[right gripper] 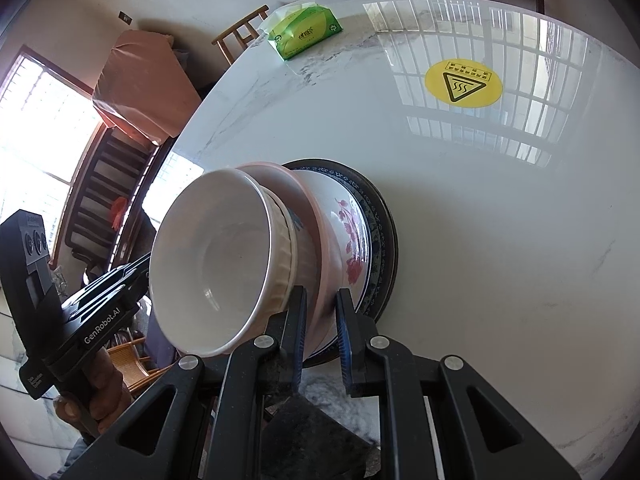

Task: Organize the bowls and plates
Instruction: 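Carry the bowl stack with both tools over the plate stack, then lower the bowl stack onto the plates and open both tools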

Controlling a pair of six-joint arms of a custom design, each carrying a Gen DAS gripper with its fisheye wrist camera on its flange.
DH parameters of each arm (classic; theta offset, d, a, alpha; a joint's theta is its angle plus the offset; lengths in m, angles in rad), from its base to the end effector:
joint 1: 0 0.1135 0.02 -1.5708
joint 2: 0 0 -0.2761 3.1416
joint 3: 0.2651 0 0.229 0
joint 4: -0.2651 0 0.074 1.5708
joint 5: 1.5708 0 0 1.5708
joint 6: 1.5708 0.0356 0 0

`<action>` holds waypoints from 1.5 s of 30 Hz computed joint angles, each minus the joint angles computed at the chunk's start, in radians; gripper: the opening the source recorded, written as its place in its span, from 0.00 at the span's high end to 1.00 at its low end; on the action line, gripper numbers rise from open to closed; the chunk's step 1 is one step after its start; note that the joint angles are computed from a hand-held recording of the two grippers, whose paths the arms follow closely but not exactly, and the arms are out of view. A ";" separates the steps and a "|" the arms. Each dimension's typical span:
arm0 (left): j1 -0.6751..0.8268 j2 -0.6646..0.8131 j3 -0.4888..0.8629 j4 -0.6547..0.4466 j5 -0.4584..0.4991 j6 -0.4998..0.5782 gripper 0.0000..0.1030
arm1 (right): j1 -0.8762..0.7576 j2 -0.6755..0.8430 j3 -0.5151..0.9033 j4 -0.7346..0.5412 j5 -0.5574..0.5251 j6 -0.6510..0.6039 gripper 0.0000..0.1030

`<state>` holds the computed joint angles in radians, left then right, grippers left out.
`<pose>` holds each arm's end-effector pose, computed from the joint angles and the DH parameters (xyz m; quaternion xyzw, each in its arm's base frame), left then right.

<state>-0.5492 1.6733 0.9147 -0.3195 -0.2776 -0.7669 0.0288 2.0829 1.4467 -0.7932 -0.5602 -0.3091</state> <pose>0.2619 -0.1489 0.1843 -0.1379 0.9511 -0.0416 0.2731 0.3827 0.0299 0.1680 -0.1804 0.9417 0.2636 0.1057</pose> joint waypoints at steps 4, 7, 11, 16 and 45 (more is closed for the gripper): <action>0.001 0.006 0.000 0.008 -0.009 0.007 0.96 | 0.004 0.007 0.005 0.005 -0.002 0.005 0.86; -0.001 0.008 -0.001 0.015 -0.017 0.012 0.95 | 0.004 0.011 0.009 0.012 -0.006 0.011 0.86; -0.010 -0.008 -0.028 0.045 -0.043 0.010 0.94 | 0.006 0.006 0.000 0.030 -0.003 0.012 0.85; -0.031 -0.036 -0.046 0.056 -0.098 0.012 0.91 | 0.005 -0.005 -0.027 0.072 -0.016 0.021 0.84; -0.199 -0.168 -0.180 0.087 -0.373 -0.073 0.76 | -0.022 -0.215 -0.390 0.515 -0.048 0.129 0.62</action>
